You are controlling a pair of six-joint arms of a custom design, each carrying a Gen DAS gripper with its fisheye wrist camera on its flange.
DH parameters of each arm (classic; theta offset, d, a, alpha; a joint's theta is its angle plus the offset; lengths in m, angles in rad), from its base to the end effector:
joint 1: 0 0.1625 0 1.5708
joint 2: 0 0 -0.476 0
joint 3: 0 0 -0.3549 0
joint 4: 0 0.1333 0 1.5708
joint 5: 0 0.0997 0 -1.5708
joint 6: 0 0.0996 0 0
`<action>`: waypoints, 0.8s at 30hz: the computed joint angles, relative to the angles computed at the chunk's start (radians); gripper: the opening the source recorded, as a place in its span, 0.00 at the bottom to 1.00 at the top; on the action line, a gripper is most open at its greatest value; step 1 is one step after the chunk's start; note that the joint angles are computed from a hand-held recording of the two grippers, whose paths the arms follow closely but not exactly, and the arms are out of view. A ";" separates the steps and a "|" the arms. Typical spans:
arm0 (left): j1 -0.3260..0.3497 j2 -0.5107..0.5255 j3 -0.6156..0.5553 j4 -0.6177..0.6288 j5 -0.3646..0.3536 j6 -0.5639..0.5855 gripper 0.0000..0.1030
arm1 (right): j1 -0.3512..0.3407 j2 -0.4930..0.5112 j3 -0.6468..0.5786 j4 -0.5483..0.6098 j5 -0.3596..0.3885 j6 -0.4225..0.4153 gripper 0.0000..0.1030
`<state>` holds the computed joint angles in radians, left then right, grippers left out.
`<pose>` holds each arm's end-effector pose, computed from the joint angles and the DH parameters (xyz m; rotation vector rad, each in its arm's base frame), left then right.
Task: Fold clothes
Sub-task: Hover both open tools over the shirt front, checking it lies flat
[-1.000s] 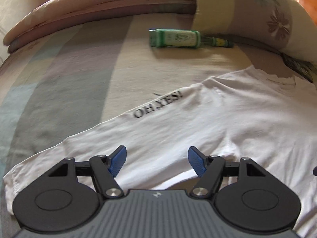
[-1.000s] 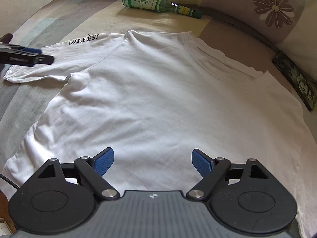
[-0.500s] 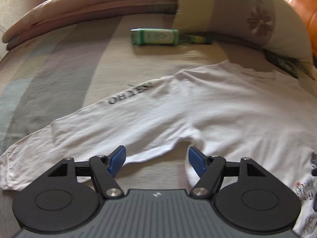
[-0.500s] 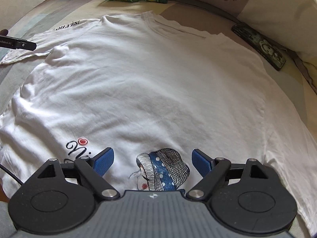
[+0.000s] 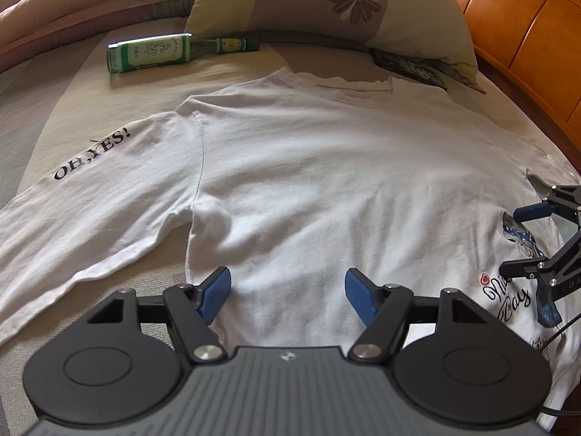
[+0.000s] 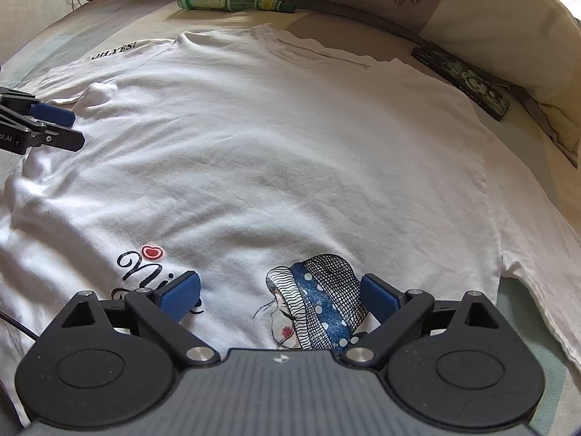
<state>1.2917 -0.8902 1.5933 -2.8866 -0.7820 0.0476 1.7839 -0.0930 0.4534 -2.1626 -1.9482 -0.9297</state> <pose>0.0054 -0.7216 0.3029 0.0753 2.3189 -0.8333 0.2899 -0.8830 0.0143 1.4133 -2.3092 0.1133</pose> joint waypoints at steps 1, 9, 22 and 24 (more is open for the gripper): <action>0.002 -0.002 -0.001 0.004 -0.007 0.004 0.68 | 0.000 -0.006 0.022 -0.027 -0.001 0.005 0.96; 0.014 0.002 -0.031 0.028 -0.082 0.065 0.68 | -0.003 -0.042 0.137 -0.166 0.004 0.016 0.98; -0.012 -0.016 -0.016 0.011 -0.086 0.136 0.70 | 0.013 -0.080 0.188 -0.203 -0.008 0.003 0.98; -0.016 -0.016 -0.003 0.019 -0.078 0.140 0.71 | 0.013 -0.073 0.183 -0.179 0.018 -0.019 0.98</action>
<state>1.2759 -0.9067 1.5908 -2.8680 -0.8596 0.1876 1.7967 -0.1657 0.6364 -2.3413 -1.9299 -0.9486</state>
